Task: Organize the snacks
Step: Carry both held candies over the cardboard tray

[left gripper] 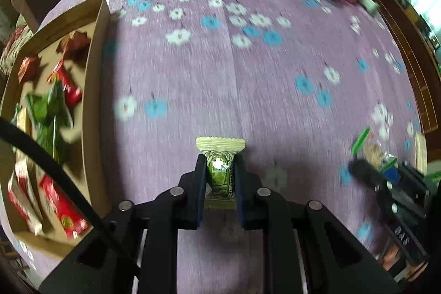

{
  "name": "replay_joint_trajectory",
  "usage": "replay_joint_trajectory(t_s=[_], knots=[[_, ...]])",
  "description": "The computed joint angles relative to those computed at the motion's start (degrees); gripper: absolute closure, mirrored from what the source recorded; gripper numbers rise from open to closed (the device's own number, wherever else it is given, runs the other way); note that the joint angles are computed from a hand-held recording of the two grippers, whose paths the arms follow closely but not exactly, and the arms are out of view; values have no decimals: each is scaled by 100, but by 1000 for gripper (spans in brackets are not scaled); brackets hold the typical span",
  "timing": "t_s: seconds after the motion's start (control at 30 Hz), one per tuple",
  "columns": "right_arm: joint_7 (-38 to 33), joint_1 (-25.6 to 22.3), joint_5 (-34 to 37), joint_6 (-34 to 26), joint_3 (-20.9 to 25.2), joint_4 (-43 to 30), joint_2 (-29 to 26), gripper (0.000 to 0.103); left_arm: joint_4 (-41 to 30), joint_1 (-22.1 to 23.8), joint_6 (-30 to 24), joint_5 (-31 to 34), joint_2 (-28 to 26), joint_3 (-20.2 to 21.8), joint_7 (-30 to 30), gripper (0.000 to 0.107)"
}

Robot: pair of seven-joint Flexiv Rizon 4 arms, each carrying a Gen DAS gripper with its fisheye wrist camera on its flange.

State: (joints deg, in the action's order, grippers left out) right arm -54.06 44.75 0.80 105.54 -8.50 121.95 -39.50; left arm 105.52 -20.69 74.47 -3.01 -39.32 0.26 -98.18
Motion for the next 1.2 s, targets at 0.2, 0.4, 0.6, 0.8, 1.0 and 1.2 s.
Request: replay_joint_trajectory(t_s=[0.2,0.4,0.6,0.8,1.0,1.2], knots=[[78,438,165,-49,-223,259,128,81,585,-76,430,112,209,-31,55,87],[172,692,222,-82,-313,417,219,81,884,195,660,-129,251,-445,359,87],[259,883,262,-90,-426,453,237,81,1146,312,908,-300,315,-605,578,87],[217,887,111,-150,-352,323,299,81,1441,549,1227,-473,414,-861,848,87],[101,611,-278,-290,22,-20,323,81,1951,1160,1625,-685,647,-1418,1144,86],[28,150,-741,-475,600,-453,230,81,2327,1575,1869,-731,823,-1679,1252,86]])
